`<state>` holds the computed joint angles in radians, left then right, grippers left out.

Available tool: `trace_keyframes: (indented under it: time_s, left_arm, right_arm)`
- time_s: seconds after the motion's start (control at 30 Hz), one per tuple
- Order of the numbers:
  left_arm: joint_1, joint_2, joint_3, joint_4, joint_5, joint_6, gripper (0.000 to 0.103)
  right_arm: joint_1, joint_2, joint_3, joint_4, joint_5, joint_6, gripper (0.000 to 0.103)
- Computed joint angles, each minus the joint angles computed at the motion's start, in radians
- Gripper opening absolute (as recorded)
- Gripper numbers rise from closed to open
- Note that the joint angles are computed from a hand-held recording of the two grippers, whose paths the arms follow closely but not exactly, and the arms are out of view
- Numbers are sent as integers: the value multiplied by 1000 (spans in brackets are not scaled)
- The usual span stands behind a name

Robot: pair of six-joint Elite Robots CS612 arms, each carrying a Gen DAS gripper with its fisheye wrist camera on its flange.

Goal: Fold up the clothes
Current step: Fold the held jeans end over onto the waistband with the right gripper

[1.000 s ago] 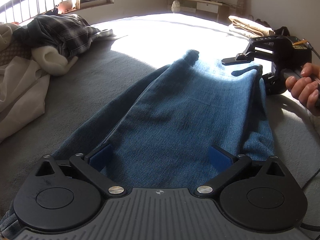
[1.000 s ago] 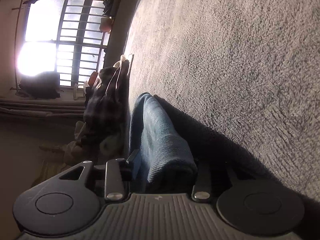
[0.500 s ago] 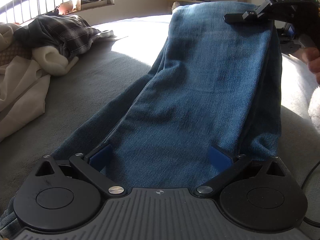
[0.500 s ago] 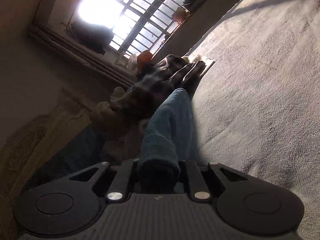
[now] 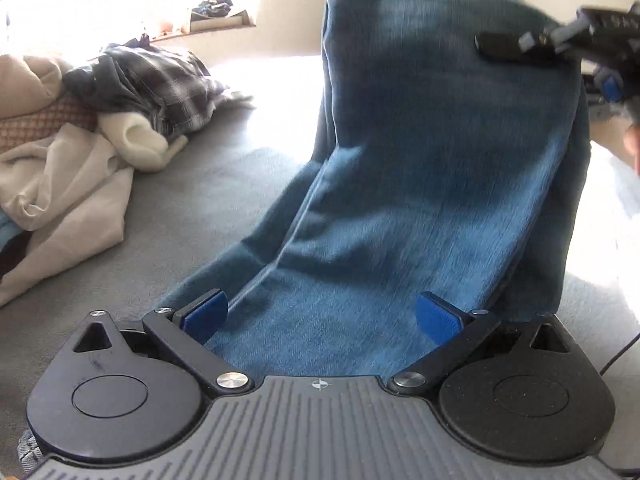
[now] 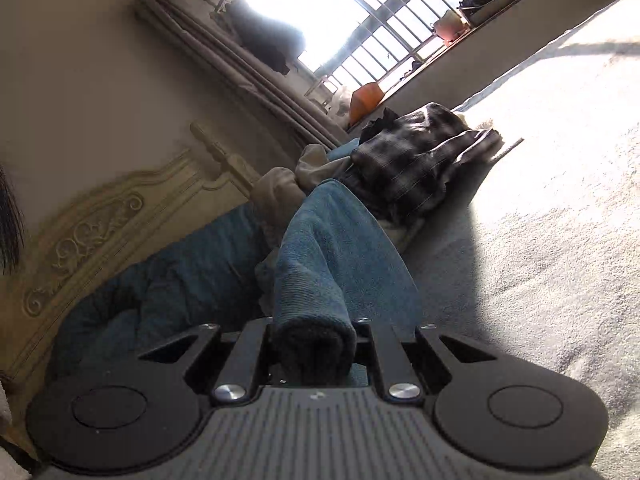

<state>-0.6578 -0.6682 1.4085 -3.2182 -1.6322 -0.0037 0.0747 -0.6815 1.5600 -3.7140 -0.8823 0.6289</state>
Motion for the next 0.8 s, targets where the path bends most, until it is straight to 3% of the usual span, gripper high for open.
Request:
trace_keyframes:
  time_s: [0.17, 0.27, 0.37, 0.6, 0.73, 0.8]
  left_arm:
    - [-36, 6, -8, 57, 42, 142, 100]
    - [-52, 13, -5, 50, 85, 197, 100]
    - [-45, 5, -7, 66, 89, 183, 100]
    - [-38, 5, -19, -27, 171, 155, 99]
    - [-48, 47, -88, 52, 287, 214, 97]
    - [-48, 59, -110, 92, 322, 202, 97]
  right_arm:
    - [0, 12, -11, -15, 10, 35, 13]
    - [6, 6, -5, 30, 12, -27, 13]
    - [5, 12, -6, 1, 14, 3, 13]
    - [1, 14, -7, -17, 14, 22, 13]
    - [1, 14, -7, -27, 31, 19, 13]
    - [2, 12, -5, -28, 35, 18, 13]
